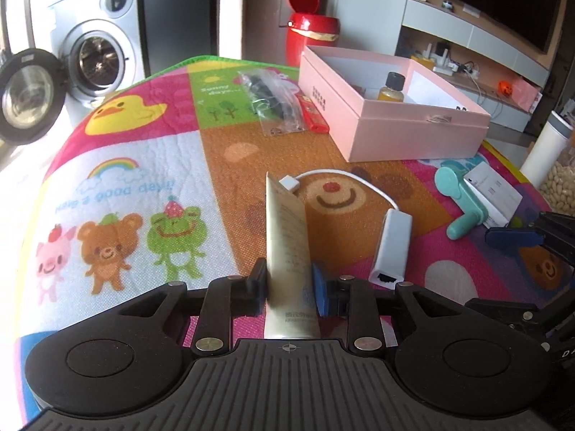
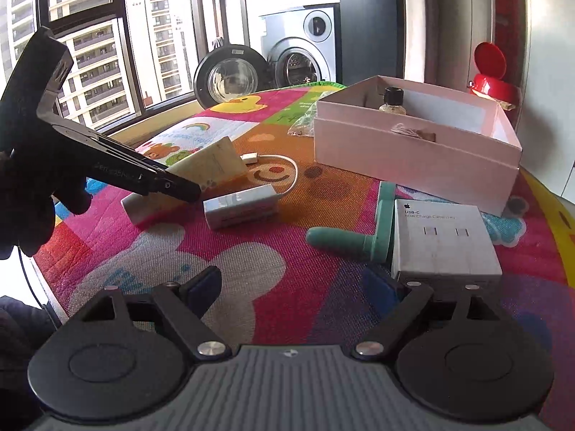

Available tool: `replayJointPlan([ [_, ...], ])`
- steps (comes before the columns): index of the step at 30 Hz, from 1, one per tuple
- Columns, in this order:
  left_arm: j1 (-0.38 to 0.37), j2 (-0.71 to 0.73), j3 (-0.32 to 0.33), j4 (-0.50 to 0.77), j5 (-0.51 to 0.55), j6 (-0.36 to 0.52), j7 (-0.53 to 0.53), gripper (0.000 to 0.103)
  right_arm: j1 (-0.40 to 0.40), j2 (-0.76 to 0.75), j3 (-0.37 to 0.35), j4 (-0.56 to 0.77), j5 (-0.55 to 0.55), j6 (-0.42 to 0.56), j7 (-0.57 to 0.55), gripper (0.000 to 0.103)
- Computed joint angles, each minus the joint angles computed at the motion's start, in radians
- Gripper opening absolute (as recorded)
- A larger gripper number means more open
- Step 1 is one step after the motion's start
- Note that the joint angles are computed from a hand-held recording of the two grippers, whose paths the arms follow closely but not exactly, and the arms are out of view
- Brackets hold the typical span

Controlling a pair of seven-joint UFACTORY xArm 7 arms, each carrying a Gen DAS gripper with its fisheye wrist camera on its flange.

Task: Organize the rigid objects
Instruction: 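Carry the cream tube into the pink box with the left tool while the right tool carries the cable box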

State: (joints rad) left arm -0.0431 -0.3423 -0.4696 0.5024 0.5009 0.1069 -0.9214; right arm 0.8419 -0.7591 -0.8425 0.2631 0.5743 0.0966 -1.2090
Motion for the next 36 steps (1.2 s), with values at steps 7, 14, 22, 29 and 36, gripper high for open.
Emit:
replayJointPlan([
  [7, 0.185, -0.023, -0.170, -0.033, -0.007, -0.121, -0.106, 0.039, 0.001, 0.022, 0.005, 0.024, 0.030, 0.055, 0.003, 0.103],
  [14, 0.370, -0.082, -0.374, -0.069, -0.084, -0.223, -0.133, 0.042, -0.159, 0.075, 0.160, 0.048, 0.011, 0.175, -0.012, 0.098],
  [22, 0.473, -0.166, -0.512, -0.106, -0.185, -0.271, -0.083, 0.031, -0.178, 0.033, 0.202, 0.012, 0.011, -0.134, -0.061, 0.090],
  [29, 0.463, -0.171, -0.519, -0.125, -0.271, -0.292, -0.017, 0.029, -0.092, 0.206, 0.071, 0.122, -0.041, -0.144, 0.036, 0.090],
  [36, 0.377, -0.116, -0.452, -0.145, -0.337, -0.348, 0.067, 0.028, 0.004, 0.313, -0.043, 0.241, 0.039, -0.008, 0.077, 0.072],
])
